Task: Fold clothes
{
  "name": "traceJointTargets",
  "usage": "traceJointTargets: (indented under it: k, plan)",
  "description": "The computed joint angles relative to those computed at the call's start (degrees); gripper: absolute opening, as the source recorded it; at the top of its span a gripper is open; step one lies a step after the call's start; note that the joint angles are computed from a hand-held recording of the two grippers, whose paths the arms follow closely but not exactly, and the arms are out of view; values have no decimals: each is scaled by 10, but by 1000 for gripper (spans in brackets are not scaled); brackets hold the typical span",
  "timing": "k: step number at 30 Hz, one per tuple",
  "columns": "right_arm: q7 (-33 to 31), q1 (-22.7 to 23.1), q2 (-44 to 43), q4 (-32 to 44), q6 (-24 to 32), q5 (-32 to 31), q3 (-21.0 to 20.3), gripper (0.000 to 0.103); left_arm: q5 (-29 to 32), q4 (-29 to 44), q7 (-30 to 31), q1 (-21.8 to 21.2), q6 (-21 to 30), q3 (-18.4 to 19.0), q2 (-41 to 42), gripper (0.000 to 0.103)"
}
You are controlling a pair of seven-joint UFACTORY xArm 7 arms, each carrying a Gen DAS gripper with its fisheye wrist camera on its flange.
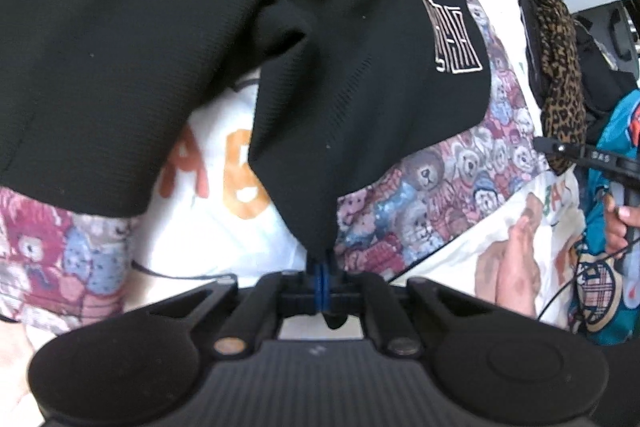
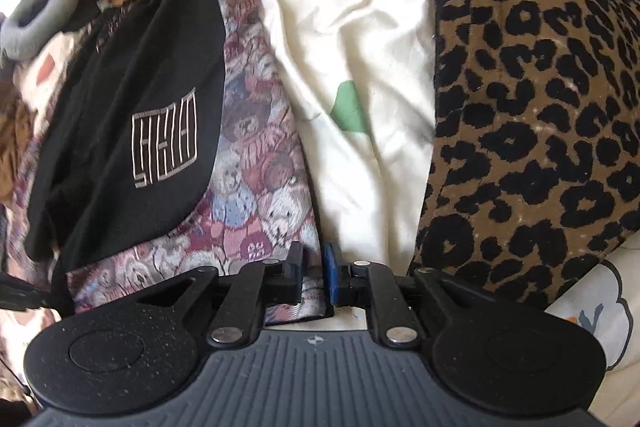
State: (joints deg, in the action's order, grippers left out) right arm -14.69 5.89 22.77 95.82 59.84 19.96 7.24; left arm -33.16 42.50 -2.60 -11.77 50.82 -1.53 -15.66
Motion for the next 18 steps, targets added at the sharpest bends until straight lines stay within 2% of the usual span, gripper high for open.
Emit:
traceJointTargets:
  k: [4, 13, 18]
  plan:
    - [6, -11, 3, -1, -10, 23, 0, 15, 26, 8, -10, 2, -1, -6, 2, 1]
    - [-5, -26, 25, -11, 8, 79, 15, 15, 31, 4, -15, -2, -16, -7, 13, 1]
    - [4, -35, 45, 12, 49, 94, 15, 19, 28, 3, -5, -1, -12, -4, 13, 1]
